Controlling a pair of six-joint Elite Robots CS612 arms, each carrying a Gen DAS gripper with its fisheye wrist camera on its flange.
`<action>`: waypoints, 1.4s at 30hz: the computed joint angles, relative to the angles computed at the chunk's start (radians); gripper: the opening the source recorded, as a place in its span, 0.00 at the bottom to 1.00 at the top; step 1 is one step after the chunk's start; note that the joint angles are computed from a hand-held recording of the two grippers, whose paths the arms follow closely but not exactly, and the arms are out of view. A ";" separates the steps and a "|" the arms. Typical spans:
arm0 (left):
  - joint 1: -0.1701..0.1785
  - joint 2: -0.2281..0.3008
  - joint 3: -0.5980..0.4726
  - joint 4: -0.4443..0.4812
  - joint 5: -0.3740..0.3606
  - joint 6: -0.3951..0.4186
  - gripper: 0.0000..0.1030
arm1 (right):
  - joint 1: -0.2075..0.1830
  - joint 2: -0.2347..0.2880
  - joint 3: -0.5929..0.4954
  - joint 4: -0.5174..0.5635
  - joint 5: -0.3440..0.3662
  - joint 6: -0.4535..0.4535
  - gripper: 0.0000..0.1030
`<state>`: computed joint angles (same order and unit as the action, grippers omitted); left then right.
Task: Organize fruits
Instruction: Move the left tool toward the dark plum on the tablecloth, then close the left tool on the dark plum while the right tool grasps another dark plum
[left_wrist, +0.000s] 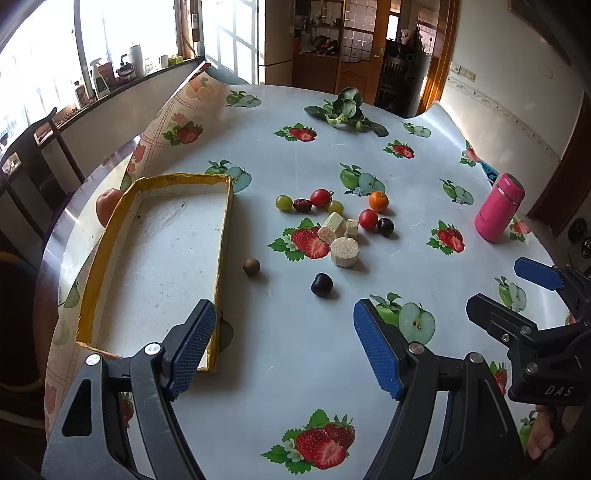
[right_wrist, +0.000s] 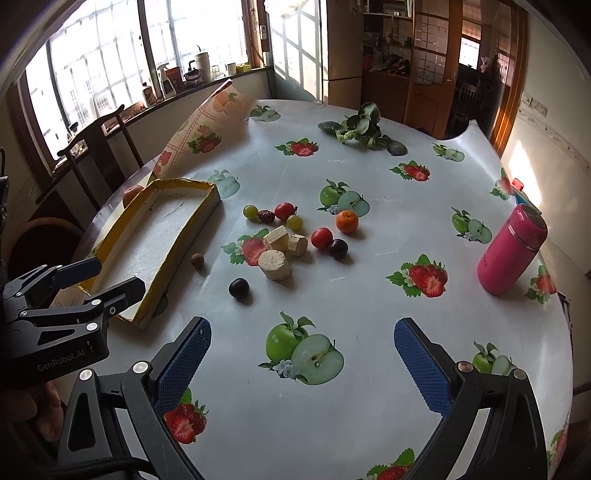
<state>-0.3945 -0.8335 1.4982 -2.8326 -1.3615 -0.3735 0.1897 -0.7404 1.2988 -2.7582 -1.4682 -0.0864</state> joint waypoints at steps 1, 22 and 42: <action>-0.001 0.000 0.000 0.002 0.000 0.001 0.75 | -0.001 0.000 0.000 0.002 0.001 0.003 0.97; 0.015 0.055 -0.065 0.091 -0.067 0.010 0.75 | -0.027 0.057 -0.061 0.040 0.084 0.005 0.85; 0.045 0.249 -0.332 0.297 -0.201 0.073 0.40 | -0.056 0.386 -0.596 0.405 0.184 0.026 0.32</action>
